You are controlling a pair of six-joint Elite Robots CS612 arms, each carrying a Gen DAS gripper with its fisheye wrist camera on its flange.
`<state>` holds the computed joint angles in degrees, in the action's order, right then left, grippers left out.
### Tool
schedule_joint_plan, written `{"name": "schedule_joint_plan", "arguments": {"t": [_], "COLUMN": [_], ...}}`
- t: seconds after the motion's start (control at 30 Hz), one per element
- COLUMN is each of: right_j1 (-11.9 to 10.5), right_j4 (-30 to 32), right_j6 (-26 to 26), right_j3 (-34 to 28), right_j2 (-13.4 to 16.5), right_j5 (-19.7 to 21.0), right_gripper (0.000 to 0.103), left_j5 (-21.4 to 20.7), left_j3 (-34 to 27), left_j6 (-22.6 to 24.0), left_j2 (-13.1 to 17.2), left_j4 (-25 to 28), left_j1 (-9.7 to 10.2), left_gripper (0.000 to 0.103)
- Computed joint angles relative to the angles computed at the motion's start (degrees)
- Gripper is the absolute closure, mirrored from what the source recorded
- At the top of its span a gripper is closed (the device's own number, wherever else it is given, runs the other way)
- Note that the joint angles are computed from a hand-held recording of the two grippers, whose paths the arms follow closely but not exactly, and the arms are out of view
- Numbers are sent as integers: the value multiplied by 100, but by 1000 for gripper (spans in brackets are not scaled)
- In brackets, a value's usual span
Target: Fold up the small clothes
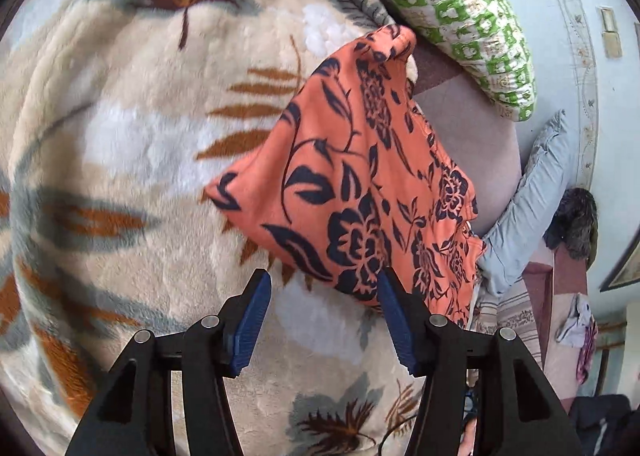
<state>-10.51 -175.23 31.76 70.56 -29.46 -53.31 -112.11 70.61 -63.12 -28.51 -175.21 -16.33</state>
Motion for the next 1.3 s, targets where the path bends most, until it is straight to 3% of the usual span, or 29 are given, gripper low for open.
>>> {"name": "schedule_joint_plan", "arguments": {"t": [0.13,0.23,0.27,0.3,0.33,0.4,0.43,0.5,0.63,0.67,0.73,0.8,0.9,1.0,1.07,1.13,1.17,1.2,1.3], "right_j1": [35,86,108,123,118,101,92,96,77,82,68,52,36,128,180,207,219,249,361], "right_j4": [224,38,19,62,148,-280,-601,-622,529,716,674,435,146,151,156,-15,130,514,1769], "right_j6": [104,301,314,351,392,490,386,-67,-414,-402,-312,-213,-383,-897,-1043,-850,-971,-1219,-1685], "right_j3": [-70,-333,-420,-513,-619,-617,-548,-387,-417,-422,-331,-160,14,-191,-498,-811,-1062,-1400,-2535], "right_j2": [68,265,313,357,403,385,328,158,151,173,161,49,-161,-240,-185,-65,40,175,680], "right_j5": [134,141,90,63,170,221,211,-46,-496,-528,-436,-516,-807,-1368,-1624,-1769,-1693,-1623,-1742], "right_gripper": [31,31,45,74,93,97,97,97,97,96,89,83,77,69,67,63,50,42,43], "left_j5": [52,175,264,354,414,505,585,781,656,623,502,349,207,821,1442,1831,1844,1836,1993], "left_j3": [-237,-640,-717,-782,-837,-880,-784,-602,-580,-537,-467,-388,-122,-78,-248,-608,-829,-1118,-2231], "left_j6": [-334,-448,-397,-347,-298,-411,-460,-494,-622,-697,-634,-258,716,1827,2442,2782,2898,3031,3122], "left_j2": [151,313,317,308,313,293,252,158,236,250,209,115,-148,-440,-531,-461,-381,-265,253], "left_j4": [-19,337,502,647,737,590,354,175,512,353,242,283,234,563,888,1223,1380,1640,2554], "left_j1": [-2,-34,-45,-55,-69,-95,-112,-159,-193,-186,-159,-128,-101,-148,-194,-192,-169,-147,-118], "left_gripper": [47,49,52,59,80,84,85,85,85,85,85,85,84,75,60,51,50,50,50]}}
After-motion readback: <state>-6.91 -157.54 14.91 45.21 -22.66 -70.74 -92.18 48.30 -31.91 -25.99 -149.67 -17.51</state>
